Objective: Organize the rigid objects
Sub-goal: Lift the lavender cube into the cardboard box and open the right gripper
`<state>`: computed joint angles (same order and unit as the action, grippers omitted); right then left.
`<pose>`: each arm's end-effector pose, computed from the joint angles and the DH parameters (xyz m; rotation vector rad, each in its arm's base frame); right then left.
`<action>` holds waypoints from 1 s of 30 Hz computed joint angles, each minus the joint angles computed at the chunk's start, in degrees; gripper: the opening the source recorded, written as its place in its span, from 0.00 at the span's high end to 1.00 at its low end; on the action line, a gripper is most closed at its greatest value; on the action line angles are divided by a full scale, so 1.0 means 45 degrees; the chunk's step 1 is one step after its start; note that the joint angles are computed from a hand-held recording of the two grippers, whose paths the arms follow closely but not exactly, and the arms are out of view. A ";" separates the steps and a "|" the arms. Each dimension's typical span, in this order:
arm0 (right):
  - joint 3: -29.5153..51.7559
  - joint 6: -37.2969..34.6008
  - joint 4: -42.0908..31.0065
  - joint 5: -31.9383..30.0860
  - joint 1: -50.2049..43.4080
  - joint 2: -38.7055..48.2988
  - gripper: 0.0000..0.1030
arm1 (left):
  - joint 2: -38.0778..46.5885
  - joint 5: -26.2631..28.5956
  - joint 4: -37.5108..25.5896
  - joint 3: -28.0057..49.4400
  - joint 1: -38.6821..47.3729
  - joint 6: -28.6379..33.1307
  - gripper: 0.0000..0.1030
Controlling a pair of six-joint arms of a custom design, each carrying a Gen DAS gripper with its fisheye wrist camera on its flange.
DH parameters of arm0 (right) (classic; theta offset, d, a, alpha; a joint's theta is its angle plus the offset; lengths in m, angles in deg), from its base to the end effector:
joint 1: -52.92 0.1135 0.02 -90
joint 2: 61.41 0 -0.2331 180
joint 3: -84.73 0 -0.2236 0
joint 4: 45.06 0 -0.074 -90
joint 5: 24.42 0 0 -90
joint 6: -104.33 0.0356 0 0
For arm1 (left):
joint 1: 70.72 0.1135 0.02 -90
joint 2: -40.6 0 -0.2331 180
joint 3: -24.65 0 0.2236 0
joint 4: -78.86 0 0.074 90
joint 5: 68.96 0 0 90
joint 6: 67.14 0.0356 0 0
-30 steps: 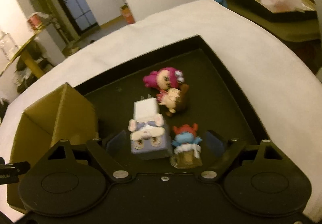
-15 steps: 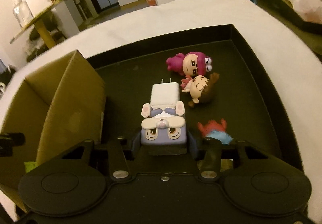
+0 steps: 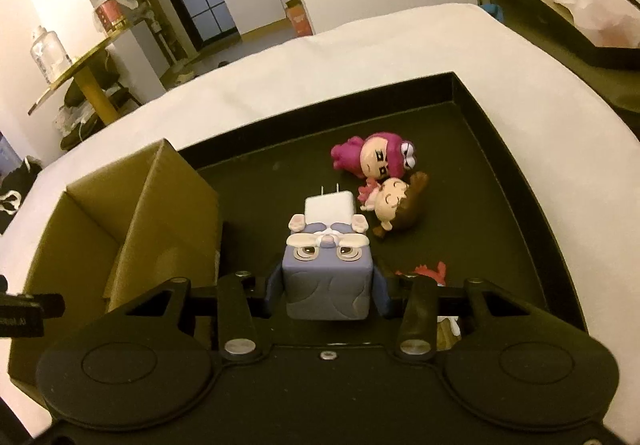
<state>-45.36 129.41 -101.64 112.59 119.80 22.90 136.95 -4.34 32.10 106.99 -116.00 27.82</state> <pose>0.0945 0.1550 0.1209 0.9398 2.1222 -0.0026 0.2322 -0.2128 0.1984 0.9285 2.3263 0.3038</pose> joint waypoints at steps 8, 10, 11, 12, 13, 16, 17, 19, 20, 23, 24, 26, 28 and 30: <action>0.1125 0.0625 -0.1640 0.0901 0.0431 0.0046 0.58 | -0.0532 0.0512 0.0396 -0.0590 0.0345 0.0297 0.24; 0.1361 0.0673 -0.1984 0.1192 0.0482 -0.0005 0.58 | -0.0628 0.0779 0.0423 -0.0652 0.0484 0.0344 0.24; 0.1461 0.0613 -0.2073 0.1305 0.0461 -0.0026 0.58 | -0.0681 0.0943 0.0442 -0.0686 0.0586 0.0352 0.24; 0.1587 0.0580 -0.2206 0.1410 0.0463 -0.0024 0.58 | -0.0749 0.1089 0.0488 -0.0747 0.0688 0.0374 0.24; 0.1737 0.0444 -0.2318 0.1463 0.0419 -0.0007 0.58 | -0.0839 0.1238 0.0628 -0.0859 0.0788 0.0406 0.24; 0.1981 0.0123 -0.2399 0.1577 0.0321 -0.0085 0.58 | -0.1021 0.1510 0.0902 -0.1103 0.0993 0.0508 0.24; 0.2066 0.0026 -0.2426 0.1600 0.0300 -0.0076 0.58 | -0.1015 0.1690 0.0857 -0.1067 0.1110 0.0465 0.24; 0.2359 -0.0227 -0.2527 0.1650 0.0249 0.0053 0.58 | -0.1042 0.1933 0.0841 -0.1071 0.1300 0.0320 0.25; 0.2524 -0.0323 -0.2630 0.1692 0.0247 0.0130 0.58 | -0.1069 0.2026 0.0893 -0.1125 0.1374 0.0299 0.25; 0.3126 -0.0439 -0.3051 0.1889 0.0353 0.0341 0.58 | -0.1035 0.2430 0.0934 -0.1199 0.1570 0.0390 0.27; 0.3259 -0.0635 -0.3017 0.1942 0.0318 0.0310 0.58 | -0.1003 0.2561 0.0873 -0.1146 0.1687 0.0336 0.27; 0.3582 -0.1096 -0.3026 0.2015 0.0225 0.0325 0.58 | -0.1109 0.2517 0.1013 -0.1277 0.1788 0.0160 0.27; 0.4049 -0.1610 -0.3145 0.2132 0.0189 0.0497 0.58 | -0.1291 0.2726 0.1120 -0.1395 0.1892 0.0184 0.28; 0.4368 -0.2105 -0.3039 0.2183 0.0157 0.0614 0.58 | -0.1352 0.2958 0.1125 -0.1415 0.1998 0.0076 0.30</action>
